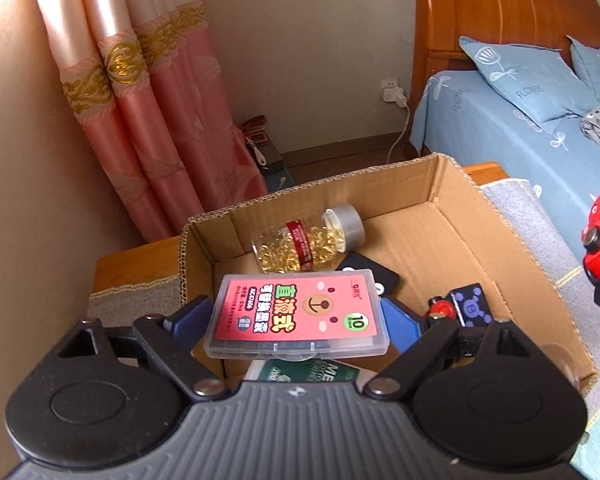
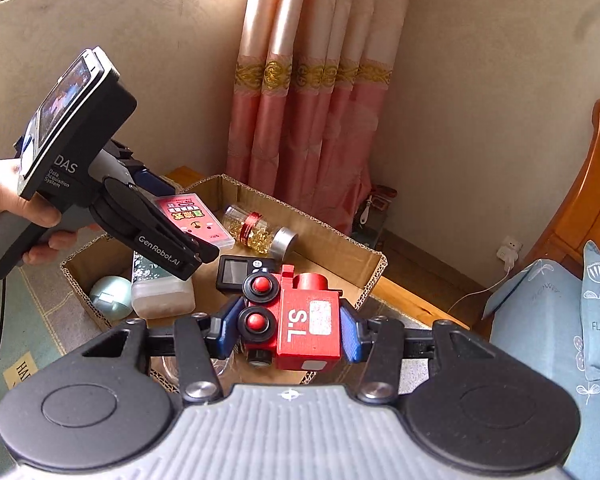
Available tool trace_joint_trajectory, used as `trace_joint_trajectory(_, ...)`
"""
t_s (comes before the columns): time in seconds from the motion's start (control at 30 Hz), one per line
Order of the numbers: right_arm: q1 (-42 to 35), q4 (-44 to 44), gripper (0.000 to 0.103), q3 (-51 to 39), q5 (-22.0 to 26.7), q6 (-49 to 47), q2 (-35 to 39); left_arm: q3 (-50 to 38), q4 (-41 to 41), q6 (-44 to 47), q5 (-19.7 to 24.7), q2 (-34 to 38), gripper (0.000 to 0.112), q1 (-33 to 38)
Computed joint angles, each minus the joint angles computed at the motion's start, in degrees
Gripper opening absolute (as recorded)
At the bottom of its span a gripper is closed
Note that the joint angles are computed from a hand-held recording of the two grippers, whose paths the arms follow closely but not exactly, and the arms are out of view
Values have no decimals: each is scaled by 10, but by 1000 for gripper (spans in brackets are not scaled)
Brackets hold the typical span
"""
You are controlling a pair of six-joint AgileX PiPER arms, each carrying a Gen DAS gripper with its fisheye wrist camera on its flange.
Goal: Organize rigid objects
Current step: 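Drop the card pack into the box with the left tool while the right tool drops the train in, then move the left tool to the black oval case while the right tool approaches the grey toy dog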
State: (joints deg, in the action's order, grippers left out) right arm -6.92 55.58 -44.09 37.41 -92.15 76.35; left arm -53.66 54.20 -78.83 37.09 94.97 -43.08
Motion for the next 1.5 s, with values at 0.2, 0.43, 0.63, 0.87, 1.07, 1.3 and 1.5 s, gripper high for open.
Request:
trace_joint_trajectory(0.2,41,-24,55,-29,-31,51,44,34,30,-61,18,-32,92,-10)
trace_joint_trajectory(0.43,98,-77,55,-84,-85,141,118,112,6,-96,37,-151,97,-91)
trace_joint_trajectory(0.63,133,-116,55,-134,-115,217,174,176,34,-203,112,-212,98,-215)
trace_joint_trajectory(0.87,153,-103,94,-119,-175,252,162,210,35,-279,165,-229,99,-294)
trace_joint_trajectory(1.07,142,-164,101,-78,-178,319,98,221,37,-320,174,-231,99,-336)
trace_joint_trajectory(1.3,106,-182,101,-13,-160,341,21,219,28,-364,198,-210,99,-384)
trace_joint_trajectory(1.5,47,-154,103,66,-128,314,-51,223,21,-391,214,-200,99,-421)
